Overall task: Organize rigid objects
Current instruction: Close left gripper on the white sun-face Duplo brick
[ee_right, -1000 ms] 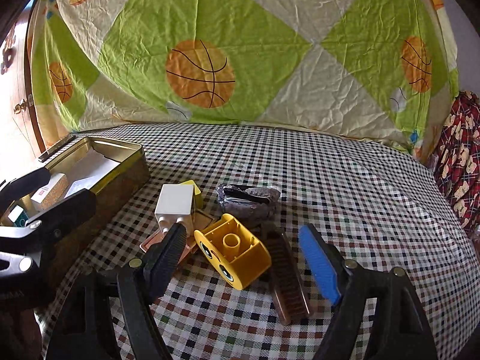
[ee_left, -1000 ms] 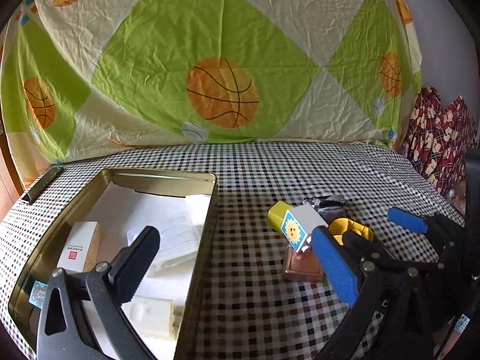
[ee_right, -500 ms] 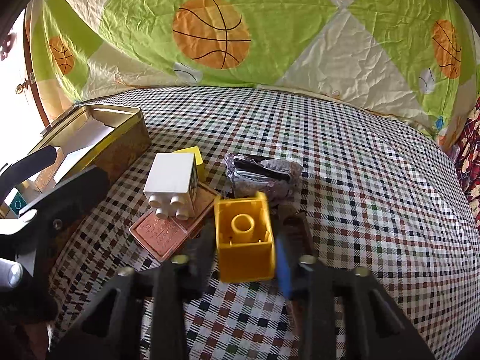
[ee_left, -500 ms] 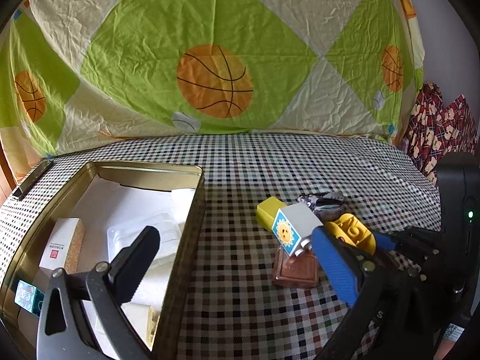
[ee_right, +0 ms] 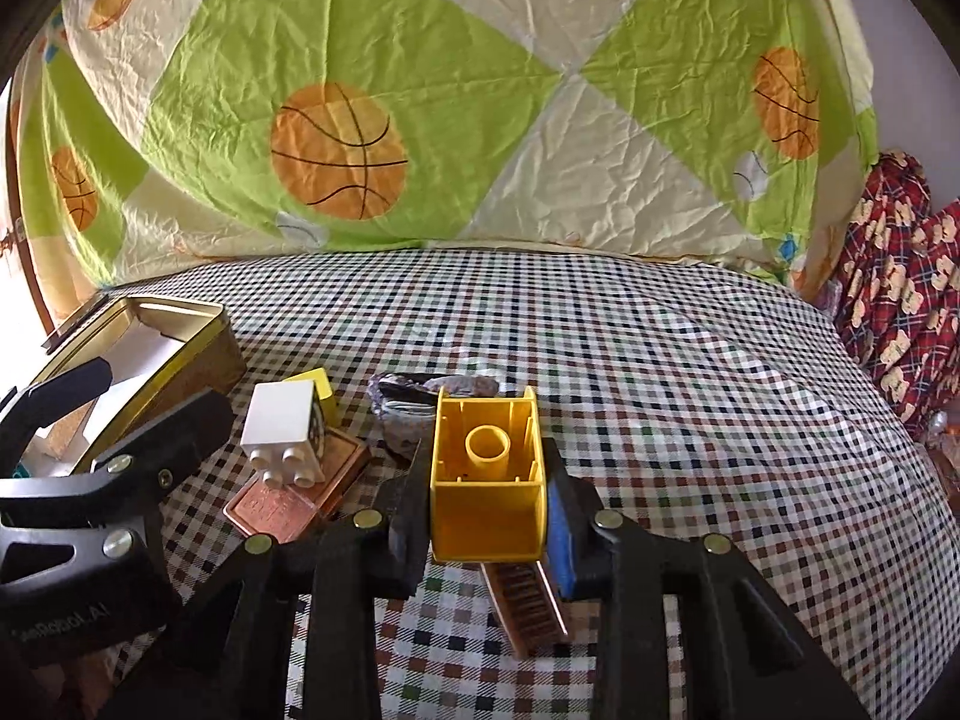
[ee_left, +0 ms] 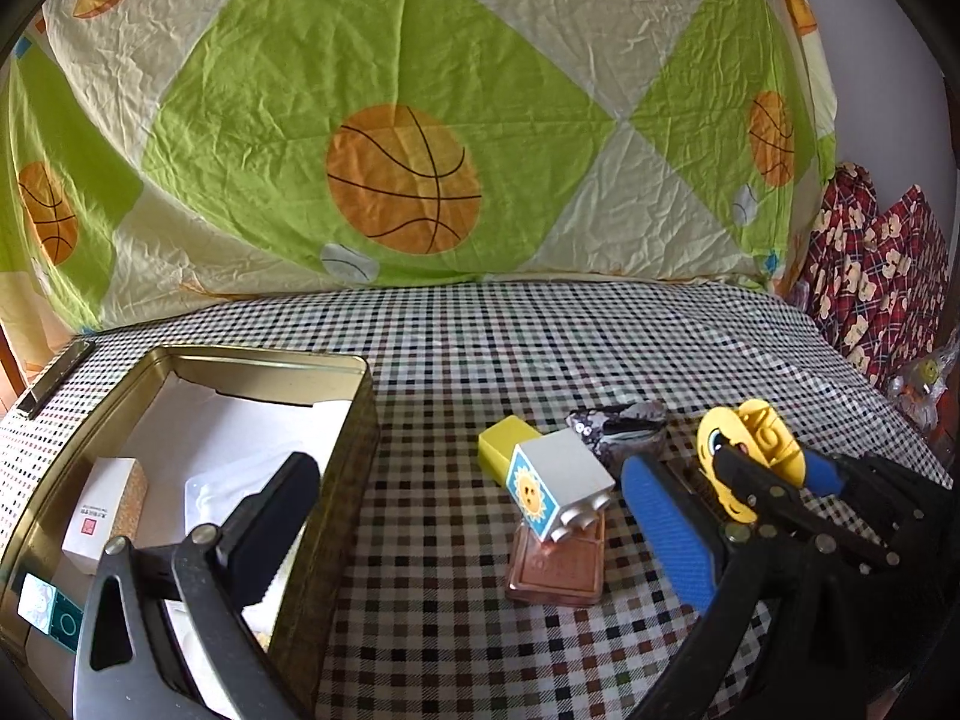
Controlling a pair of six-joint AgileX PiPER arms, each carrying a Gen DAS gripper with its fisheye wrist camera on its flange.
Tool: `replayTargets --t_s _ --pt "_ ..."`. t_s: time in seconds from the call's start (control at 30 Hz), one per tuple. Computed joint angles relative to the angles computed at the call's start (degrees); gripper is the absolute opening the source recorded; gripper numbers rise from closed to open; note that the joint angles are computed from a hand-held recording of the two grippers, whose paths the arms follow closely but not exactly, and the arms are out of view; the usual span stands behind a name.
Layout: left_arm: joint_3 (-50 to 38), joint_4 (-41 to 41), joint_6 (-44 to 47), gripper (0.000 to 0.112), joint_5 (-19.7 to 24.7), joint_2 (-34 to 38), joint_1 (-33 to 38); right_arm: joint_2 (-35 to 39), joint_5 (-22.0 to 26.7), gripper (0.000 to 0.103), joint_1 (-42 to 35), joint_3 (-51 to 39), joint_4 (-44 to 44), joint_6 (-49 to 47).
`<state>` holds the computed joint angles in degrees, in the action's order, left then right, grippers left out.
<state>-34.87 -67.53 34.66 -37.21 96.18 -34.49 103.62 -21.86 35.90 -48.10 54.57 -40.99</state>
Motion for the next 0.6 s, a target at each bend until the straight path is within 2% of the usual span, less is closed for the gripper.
replayTargets --t_s 0.2,0.3,0.43,0.53,0.6 --pt "-2.8 -2.3 2.6 0.102 0.4 3.7 -0.6 0.2 0.8 0.034 -1.2 -0.6 2.6 -0.8" --pt "-4.5 -3.7 5.1 0.102 2.0 4.5 -0.3 -0.2 1.0 0.034 -2.1 0.0 0.6 2.5" --pt "-8.4 -9.4 13.3 0.102 5.4 6.3 1.0 -0.8 -1.1 0.034 -1.7 1.1 0.1 4.4" --pt "-10.8 -13.0 18.5 0.101 8.8 7.6 2.9 -0.9 -1.1 0.034 -1.6 1.0 0.3 3.9" --pt "-12.5 -16.7 23.6 0.099 9.6 8.6 3.1 -0.9 -1.4 0.034 -1.3 1.0 0.9 3.2"
